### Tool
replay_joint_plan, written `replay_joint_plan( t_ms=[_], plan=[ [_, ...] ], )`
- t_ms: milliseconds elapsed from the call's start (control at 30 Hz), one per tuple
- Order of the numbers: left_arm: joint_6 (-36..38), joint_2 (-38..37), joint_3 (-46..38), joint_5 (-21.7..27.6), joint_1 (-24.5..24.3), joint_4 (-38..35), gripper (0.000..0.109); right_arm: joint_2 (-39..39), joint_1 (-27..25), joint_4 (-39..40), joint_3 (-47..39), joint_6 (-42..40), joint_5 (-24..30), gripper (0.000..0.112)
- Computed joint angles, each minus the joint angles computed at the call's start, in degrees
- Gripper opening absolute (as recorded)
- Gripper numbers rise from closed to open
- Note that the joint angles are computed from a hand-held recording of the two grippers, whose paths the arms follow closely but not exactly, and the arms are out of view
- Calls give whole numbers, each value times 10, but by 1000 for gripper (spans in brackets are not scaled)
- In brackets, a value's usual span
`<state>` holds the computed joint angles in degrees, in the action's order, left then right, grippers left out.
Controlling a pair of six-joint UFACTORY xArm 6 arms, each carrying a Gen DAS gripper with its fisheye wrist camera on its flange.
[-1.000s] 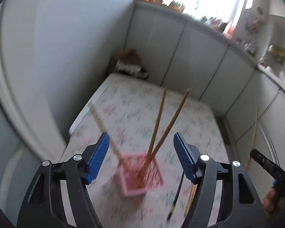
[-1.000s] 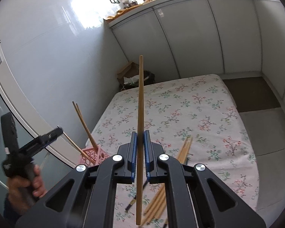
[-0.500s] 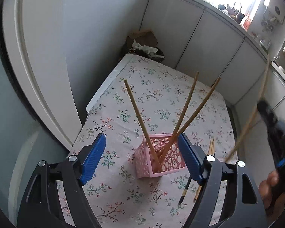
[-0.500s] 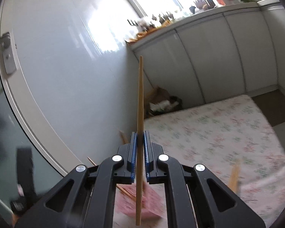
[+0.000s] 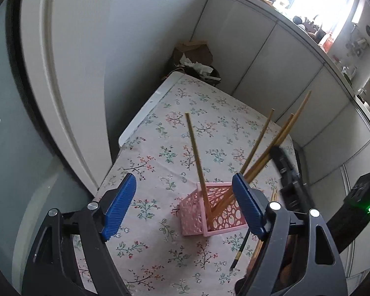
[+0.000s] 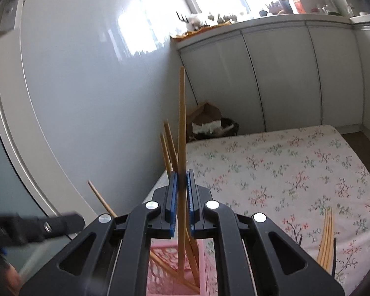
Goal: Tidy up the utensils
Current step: 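Carry both chopsticks to the pink holder and drop them in, then move both open grippers back toward the chopstick pile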
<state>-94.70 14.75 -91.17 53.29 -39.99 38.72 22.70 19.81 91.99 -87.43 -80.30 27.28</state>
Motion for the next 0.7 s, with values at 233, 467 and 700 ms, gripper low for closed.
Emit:
replay_joint_plan(
  t_ms=[233, 467, 700],
  plan=[
    [13, 13, -18, -2, -5, 2, 77, -34, -31, -131, 34, 81, 73, 27],
    [51, 40, -59, -4, -17, -2, 81, -61, -112, -277, 17, 223, 133, 27],
    [162, 137, -200, 17, -53, -9, 81, -31, -194, -397, -23, 334, 183, 27]
  ],
)
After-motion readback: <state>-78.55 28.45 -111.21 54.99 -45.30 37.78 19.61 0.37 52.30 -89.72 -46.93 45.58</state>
